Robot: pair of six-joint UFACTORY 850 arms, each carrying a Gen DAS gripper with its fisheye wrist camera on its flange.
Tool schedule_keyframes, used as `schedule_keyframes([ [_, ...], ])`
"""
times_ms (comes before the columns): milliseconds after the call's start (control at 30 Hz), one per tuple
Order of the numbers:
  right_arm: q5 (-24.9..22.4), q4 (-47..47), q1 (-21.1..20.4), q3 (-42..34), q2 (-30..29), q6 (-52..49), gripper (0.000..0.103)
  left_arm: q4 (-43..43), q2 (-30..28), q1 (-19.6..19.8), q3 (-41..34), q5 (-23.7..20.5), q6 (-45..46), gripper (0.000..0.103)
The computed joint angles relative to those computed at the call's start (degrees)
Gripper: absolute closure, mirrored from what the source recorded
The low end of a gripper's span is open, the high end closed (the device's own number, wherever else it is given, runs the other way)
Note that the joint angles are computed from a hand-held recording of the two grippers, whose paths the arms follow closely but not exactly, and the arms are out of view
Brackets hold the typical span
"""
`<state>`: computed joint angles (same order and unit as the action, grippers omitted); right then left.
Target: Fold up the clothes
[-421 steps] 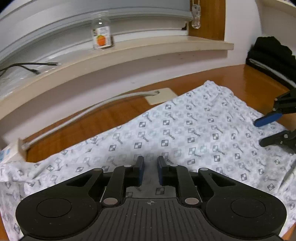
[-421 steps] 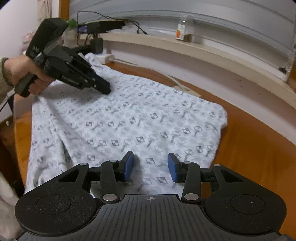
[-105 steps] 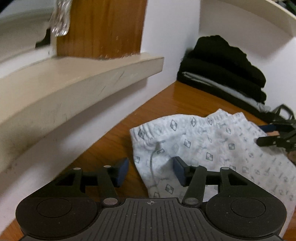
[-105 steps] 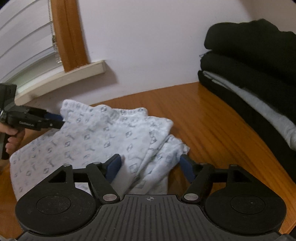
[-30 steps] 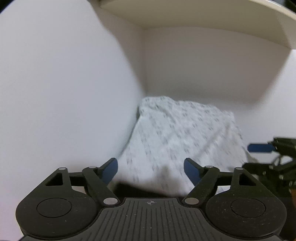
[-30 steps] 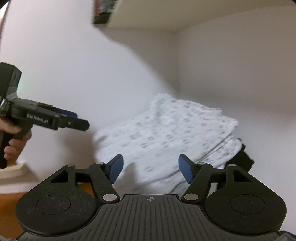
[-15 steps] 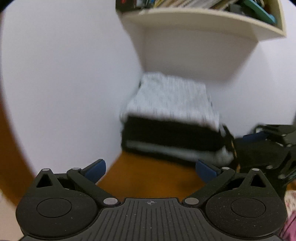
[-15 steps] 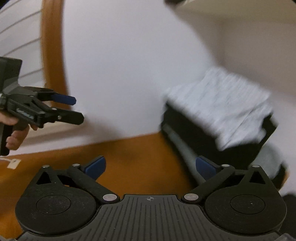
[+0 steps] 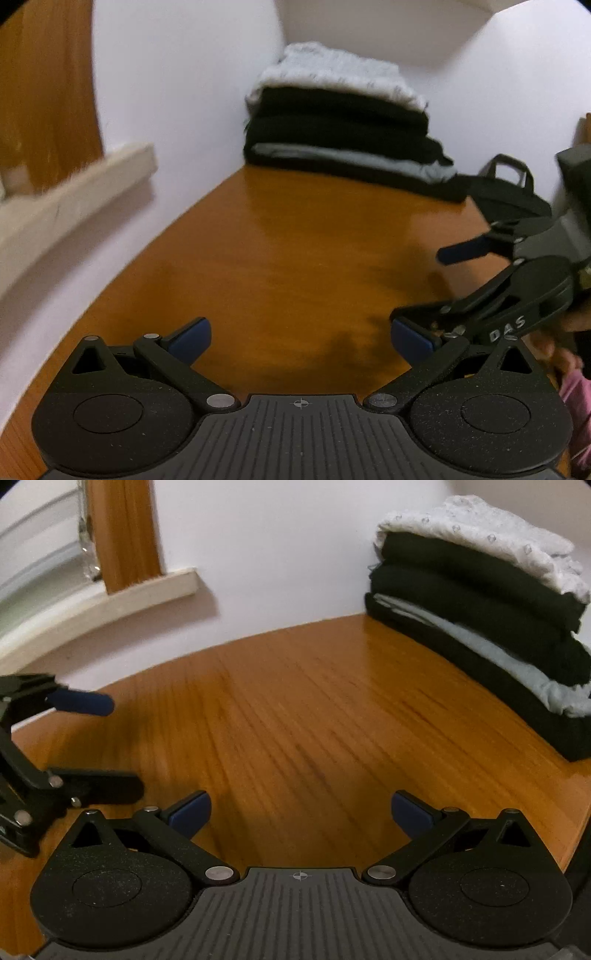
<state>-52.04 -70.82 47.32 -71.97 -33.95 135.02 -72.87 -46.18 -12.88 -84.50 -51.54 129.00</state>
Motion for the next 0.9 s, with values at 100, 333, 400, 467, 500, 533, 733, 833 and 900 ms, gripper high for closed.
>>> schedule_keyframes([
  [100,-1.9,2.5,0.0,-3.6,-2.6,-1.7,0.000,0.5,-1.9,-0.2,-2.3,1.6,-1.9,0.000],
  [333,-7.8,7.2,0.3,-10.4,-7.6,-2.2,0.000,-0.9,-5.1,-0.4,-5.8,2.9,3.2,0.000],
  [400,-9.4,8.4,0.4,-12.1,-8.8,-2.0,0.000,0.5,-6.4,-0.4,-7.8,1.8,0.8,0.000],
  [467,-10.6,9.3,0.5,-13.2,-9.6,-1.6,0.000,2.3,-7.4,-0.4,-9.4,0.8,-1.9,0.000],
  [500,-11.4,10.0,0.7,-13.8,-10.0,-1.3,0.000,2.1,-7.2,-0.5,-9.2,1.1,-1.4,0.000],
  [533,-12.4,10.9,0.8,-14.6,-10.5,-1.0,0.000,1.9,-7.1,-0.6,-8.9,1.3,-0.6,0.000],
  [733,-18.1,16.1,1.3,-20.5,-14.0,-0.1,0.000,3.3,-7.7,-0.5,-10.0,0.4,-1.4,0.000],
  [833,-21.4,19.0,1.7,-23.9,-16.0,0.7,0.000,3.6,-7.9,-0.4,-10.3,0.1,-1.5,0.000],
  [900,-23.5,20.8,1.9,-26.0,-17.2,1.3,0.000,3.6,-7.9,-0.4,-10.3,0.1,-1.5,0.000],
])
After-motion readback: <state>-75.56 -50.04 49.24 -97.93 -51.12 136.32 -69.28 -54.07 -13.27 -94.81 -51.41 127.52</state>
